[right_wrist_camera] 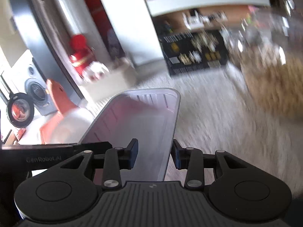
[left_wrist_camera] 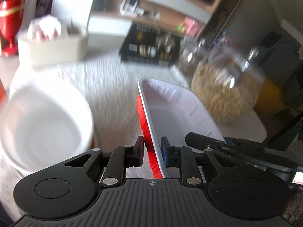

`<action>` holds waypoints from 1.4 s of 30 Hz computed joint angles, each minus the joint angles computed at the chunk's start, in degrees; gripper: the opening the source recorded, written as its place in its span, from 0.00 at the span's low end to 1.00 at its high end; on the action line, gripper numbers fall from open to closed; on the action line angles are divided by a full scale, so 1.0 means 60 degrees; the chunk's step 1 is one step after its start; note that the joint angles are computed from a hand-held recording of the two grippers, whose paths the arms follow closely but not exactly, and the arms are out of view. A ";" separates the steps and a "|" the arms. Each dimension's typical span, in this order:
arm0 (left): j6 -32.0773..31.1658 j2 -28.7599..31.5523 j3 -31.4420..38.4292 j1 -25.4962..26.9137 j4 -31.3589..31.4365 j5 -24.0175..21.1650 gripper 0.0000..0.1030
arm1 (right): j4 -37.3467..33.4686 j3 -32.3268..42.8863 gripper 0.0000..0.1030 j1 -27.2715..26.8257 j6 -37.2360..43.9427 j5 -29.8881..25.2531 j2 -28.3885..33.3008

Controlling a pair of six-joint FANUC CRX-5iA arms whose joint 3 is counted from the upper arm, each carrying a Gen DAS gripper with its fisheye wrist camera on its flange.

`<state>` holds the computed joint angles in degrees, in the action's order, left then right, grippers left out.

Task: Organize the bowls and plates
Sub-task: 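Carry the tray with both grippers and lower it onto the top white bowl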

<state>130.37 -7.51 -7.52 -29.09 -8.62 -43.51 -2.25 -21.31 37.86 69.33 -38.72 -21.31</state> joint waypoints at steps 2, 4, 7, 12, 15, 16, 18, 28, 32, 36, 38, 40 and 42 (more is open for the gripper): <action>0.0101 -0.0397 0.0137 0.0027 -0.0451 -0.0296 0.20 | -0.0169 0.0395 0.37 0.0172 0.0228 0.0015 0.0079; 0.0197 -0.0838 0.0132 0.0093 -0.0842 -0.0646 0.20 | -0.0328 0.0745 0.37 0.0429 0.0453 0.0031 0.0229; 0.0133 -0.1452 -0.0171 0.0432 -0.0891 -0.1050 0.22 | -0.0142 0.1081 0.37 0.1016 0.0400 0.0108 0.0622; -0.0598 -0.2250 -0.1248 0.1544 0.0153 -0.1201 0.20 | 0.0266 0.1507 0.37 0.1778 0.0071 -0.0005 0.1514; -0.1553 -0.2711 -0.2197 0.2520 0.1511 -0.0931 0.21 | 0.0454 0.1760 0.37 0.2056 -0.0236 -0.0154 0.2012; -0.1798 -0.2800 -0.2400 0.2772 0.1819 -0.0870 0.21 | 0.0451 0.1836 0.37 0.2102 -0.0279 -0.0215 0.2153; -0.2201 -0.2773 -0.2487 0.3075 0.2208 -0.1003 0.21 | 0.0530 0.1882 0.37 0.2219 -0.0438 -0.0267 0.2308; -0.3822 -0.2990 -0.2885 0.4061 0.3433 -0.1314 0.27 | 0.0209 0.1967 0.37 0.2297 -0.0537 -0.0231 0.2554; -0.5023 -0.3231 -0.3312 0.4784 0.4618 -0.1415 0.25 | -0.0601 0.2424 0.37 0.2019 -0.0135 -0.0609 0.2776; -0.5329 -0.3554 -0.3574 0.5231 0.5101 -0.1398 0.24 | -0.0853 0.2468 0.37 0.2012 0.0055 -0.0622 0.2750; -0.5179 -0.3578 -0.3563 0.5166 0.4987 -0.1264 0.24 | -0.0706 0.2396 0.37 0.2094 -0.0016 -0.0501 0.2726; -0.5096 -0.3511 -0.3514 0.5012 0.4826 -0.1151 0.24 | 0.0015 0.2155 0.37 0.2297 -0.0570 -0.0200 0.2676; -0.5058 -0.3442 -0.3564 0.4853 0.4807 -0.0901 0.24 | 0.0667 0.1979 0.37 0.2402 -0.1074 0.0059 0.2657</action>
